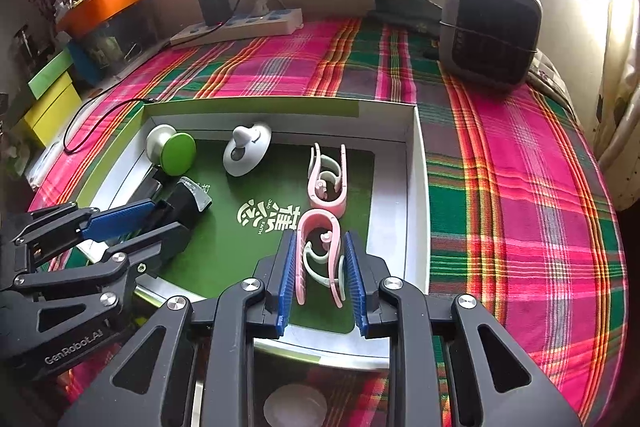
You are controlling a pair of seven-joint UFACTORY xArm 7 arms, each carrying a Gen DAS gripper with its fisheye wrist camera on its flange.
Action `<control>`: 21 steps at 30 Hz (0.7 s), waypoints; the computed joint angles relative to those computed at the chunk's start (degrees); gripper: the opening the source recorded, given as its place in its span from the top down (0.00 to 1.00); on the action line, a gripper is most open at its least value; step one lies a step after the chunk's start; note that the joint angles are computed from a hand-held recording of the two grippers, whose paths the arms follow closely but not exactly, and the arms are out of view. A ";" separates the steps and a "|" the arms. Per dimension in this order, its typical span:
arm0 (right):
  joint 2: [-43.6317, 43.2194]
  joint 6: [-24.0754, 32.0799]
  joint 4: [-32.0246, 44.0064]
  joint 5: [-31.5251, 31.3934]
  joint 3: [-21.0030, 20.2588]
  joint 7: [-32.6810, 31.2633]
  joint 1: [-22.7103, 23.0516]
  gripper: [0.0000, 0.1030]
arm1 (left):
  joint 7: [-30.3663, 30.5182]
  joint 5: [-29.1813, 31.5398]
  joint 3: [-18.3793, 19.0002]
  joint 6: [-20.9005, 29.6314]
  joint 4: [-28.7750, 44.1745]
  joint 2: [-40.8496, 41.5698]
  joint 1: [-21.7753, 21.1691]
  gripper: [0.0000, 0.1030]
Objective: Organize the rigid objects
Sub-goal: 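Open the left tool to set the case in the tray while the right tool releases the hook, then move the left tool to the red-capped yellow-label bottle while the right tool approaches the white round container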
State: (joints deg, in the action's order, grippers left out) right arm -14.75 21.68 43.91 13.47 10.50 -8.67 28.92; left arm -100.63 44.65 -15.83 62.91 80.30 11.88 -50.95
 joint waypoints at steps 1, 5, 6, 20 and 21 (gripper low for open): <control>-0.15 -0.09 -0.08 0.07 -0.03 0.03 0.01 0.75 | -0.17 0.20 -0.02 0.30 0.09 -0.02 -0.15 0.63; -1.15 -0.79 -0.76 0.56 -0.25 -0.10 0.29 0.75 | -0.60 0.55 -0.25 1.50 0.38 -0.20 -0.67 0.62; -1.37 -0.85 -0.89 0.52 -0.27 -0.06 0.31 0.75 | -0.90 0.68 -0.31 1.84 0.41 -0.27 -0.82 0.62; -6.95 -2.12 -4.49 0.12 -1.09 1.36 1.63 0.56 | -2.32 3.21 -1.68 11.49 4.09 0.33 -4.54 0.61; -7.59 -2.35 -4.93 0.47 -1.36 1.19 1.96 0.52 | -2.40 3.41 -1.78 12.66 4.58 0.47 -5.04 0.61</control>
